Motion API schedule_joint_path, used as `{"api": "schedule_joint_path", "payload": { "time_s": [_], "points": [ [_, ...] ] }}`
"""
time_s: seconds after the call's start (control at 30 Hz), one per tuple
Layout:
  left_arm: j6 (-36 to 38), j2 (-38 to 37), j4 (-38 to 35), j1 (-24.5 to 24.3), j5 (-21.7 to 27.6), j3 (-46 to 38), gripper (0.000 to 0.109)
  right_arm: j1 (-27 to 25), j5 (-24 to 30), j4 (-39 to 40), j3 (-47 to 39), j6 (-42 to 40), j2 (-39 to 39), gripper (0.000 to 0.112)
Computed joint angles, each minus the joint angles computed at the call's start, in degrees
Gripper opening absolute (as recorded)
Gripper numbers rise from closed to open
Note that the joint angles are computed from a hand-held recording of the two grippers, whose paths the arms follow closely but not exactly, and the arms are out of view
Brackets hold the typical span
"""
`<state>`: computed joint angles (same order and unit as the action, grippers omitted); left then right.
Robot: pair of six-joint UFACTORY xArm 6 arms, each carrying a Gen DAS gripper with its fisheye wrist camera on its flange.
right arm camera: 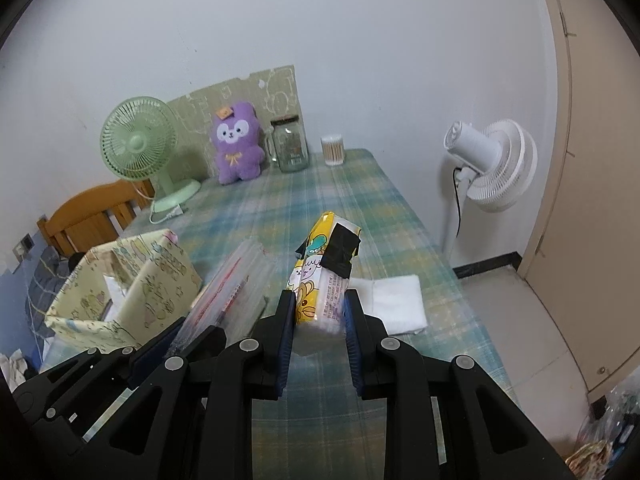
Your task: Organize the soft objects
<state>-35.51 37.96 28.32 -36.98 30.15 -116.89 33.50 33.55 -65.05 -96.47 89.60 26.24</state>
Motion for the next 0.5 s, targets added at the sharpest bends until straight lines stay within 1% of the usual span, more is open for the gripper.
{"api": "schedule_joint_path", "payload": {
  "time_s": [0.5],
  "points": [
    [-0.79,-4.23,2.0,0.14,-1.49,2.07,0.013,2.26,4.5,-2.2,-0.89,0.48,-3.2,0.027]
  ]
}}
